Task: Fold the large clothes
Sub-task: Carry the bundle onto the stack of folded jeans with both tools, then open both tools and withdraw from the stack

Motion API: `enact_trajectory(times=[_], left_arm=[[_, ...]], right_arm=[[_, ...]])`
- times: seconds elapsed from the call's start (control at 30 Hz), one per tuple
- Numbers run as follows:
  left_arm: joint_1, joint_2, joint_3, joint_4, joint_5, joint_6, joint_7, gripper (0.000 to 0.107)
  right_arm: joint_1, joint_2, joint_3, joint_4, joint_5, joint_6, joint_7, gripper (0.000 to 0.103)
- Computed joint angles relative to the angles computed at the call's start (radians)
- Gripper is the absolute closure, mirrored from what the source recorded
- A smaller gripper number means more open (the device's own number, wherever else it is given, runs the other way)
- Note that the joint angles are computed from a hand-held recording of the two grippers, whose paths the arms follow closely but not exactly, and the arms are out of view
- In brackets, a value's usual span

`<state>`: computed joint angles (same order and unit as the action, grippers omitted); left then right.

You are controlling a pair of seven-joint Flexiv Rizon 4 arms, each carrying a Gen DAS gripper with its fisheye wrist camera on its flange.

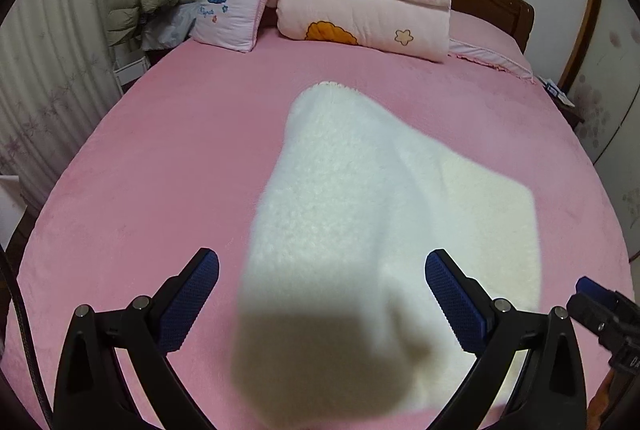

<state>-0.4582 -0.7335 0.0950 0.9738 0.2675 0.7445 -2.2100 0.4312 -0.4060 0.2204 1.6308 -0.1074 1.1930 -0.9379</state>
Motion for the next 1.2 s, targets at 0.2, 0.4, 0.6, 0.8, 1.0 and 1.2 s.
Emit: enact_trajectory(times=[0.2,0.4,0.6,0.8,1.0,1.2], left_arm=[[-0.067,0.097,0.012,0.058,0.044,-0.029,-0.104,0.004],[-0.144,0.189,-0.015,0.068,0.119,-0.136,-0.133,0.004],[-0.253,0.288,-0.054,0.069,0.239,-0.276,-0.192,0.004],[-0.349,0.35,-0.122,0.047,0.328,-0.427,-0.238,0.004],[-0.447,0.385,-0.183,0.02,0.404,-0.514,-0.313,0.004],[-0.552,0.391,-0.216,-0.02,0.49,-0.609,-0.379,0.004]], right_arm=[[-0.017,0.14,0.023,0.097,0.025,-0.034,-0.014,0.025],[-0.036,0.314,0.042,0.197,0.083,-0.095,-0.021,0.025],[-0.043,0.539,0.044,0.301,0.117,-0.183,-0.019,0.025],[-0.031,0.766,0.044,0.367,0.155,-0.341,-0.04,0.025],[-0.027,0.958,0.061,0.394,0.151,-0.473,-0.04,0.025],[-0.029,1.106,0.092,0.411,0.146,-0.597,-0.021,0.025]])
